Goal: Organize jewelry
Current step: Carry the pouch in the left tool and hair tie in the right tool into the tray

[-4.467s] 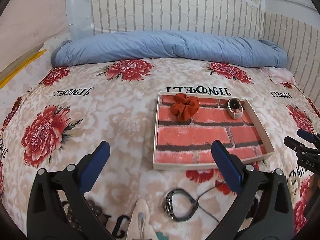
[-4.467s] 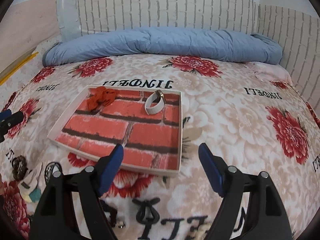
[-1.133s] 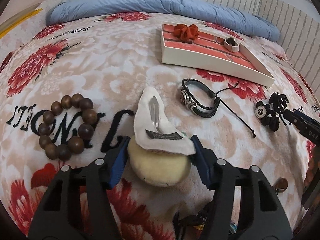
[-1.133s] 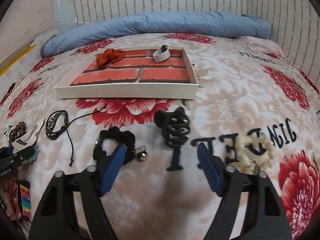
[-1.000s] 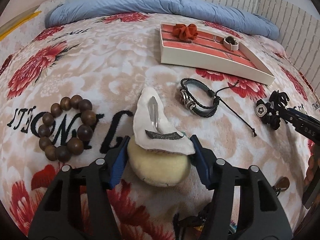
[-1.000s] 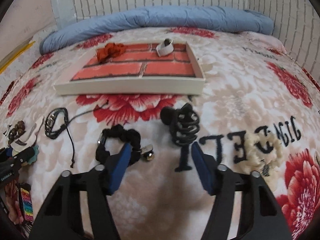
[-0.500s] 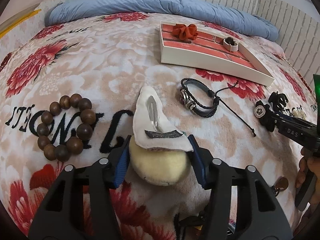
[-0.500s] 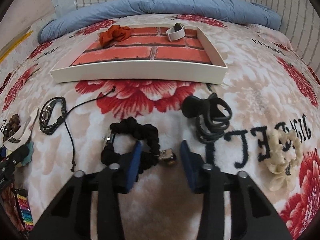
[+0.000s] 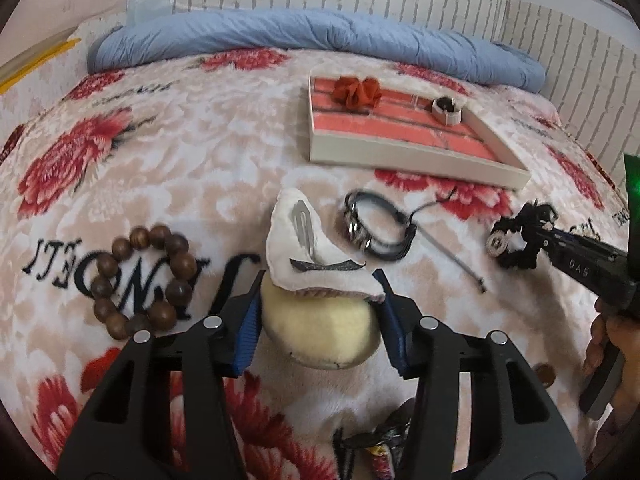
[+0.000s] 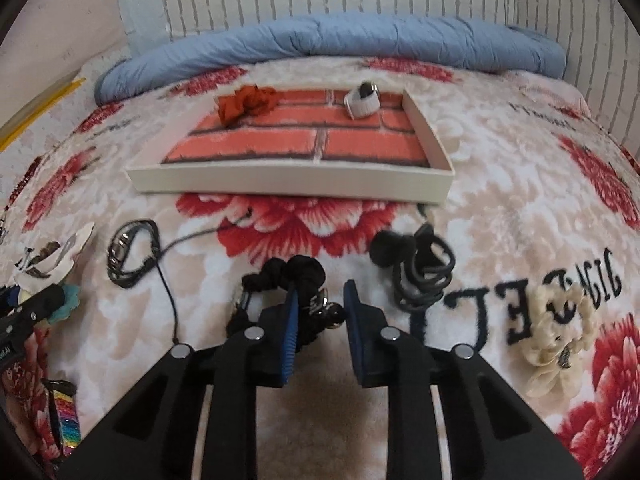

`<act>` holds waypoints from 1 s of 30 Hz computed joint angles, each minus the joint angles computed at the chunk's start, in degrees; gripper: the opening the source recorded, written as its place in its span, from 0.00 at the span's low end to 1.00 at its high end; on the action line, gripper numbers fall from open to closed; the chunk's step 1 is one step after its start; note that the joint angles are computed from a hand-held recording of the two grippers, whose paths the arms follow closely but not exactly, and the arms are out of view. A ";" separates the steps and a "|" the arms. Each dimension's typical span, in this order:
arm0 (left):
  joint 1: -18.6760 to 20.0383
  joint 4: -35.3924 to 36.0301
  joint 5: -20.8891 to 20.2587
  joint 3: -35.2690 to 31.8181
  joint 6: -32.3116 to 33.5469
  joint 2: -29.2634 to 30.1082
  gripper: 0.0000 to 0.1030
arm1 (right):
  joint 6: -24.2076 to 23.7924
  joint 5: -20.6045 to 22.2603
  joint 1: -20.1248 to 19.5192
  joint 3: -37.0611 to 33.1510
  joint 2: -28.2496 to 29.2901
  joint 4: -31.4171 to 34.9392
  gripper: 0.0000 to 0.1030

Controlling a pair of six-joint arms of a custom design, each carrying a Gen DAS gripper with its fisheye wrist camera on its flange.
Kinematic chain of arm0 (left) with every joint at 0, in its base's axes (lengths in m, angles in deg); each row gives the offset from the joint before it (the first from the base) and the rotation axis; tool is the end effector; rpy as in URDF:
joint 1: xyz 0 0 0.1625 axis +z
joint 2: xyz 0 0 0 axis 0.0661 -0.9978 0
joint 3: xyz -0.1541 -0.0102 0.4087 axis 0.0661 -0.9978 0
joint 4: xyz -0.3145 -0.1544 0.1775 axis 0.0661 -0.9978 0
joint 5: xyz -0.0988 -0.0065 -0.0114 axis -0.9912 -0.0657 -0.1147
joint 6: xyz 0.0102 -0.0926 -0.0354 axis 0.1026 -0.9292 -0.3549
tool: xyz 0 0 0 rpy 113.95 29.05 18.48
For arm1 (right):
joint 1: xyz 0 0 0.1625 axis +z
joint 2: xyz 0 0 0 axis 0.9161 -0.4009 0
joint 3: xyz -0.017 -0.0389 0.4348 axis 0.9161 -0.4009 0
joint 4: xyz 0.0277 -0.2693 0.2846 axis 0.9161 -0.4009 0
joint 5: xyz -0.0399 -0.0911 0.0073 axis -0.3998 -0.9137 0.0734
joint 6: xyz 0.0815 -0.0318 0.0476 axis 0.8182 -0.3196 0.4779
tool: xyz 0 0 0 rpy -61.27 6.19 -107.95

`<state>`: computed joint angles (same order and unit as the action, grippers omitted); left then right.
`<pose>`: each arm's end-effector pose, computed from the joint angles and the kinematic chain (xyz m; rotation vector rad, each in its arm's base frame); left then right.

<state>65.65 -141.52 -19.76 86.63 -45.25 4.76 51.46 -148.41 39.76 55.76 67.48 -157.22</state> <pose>0.0289 -0.5175 0.2503 0.1205 2.2271 -0.9934 0.2635 -0.6094 -0.0696 0.6873 -2.3729 0.7877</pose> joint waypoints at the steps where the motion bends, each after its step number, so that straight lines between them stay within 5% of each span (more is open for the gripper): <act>1: -0.31 -0.10 -0.02 -0.28 0.24 -0.20 0.49 | -0.41 1.03 0.10 0.35 -0.38 -0.53 0.22; 12: -3.04 3.04 -1.11 -10.89 5.84 0.09 0.49 | -3.06 6.77 1.92 -5.09 -3.02 3.32 0.22; 30: 1.27 19.27 -5.21 -42.38 10.66 18.04 0.49 | -5.16 3.15 0.95 -37.30 6.99 22.43 0.22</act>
<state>66.92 -122.25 -24.97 44.25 -34.60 22.80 46.30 -145.27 40.72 18.46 74.47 -134.78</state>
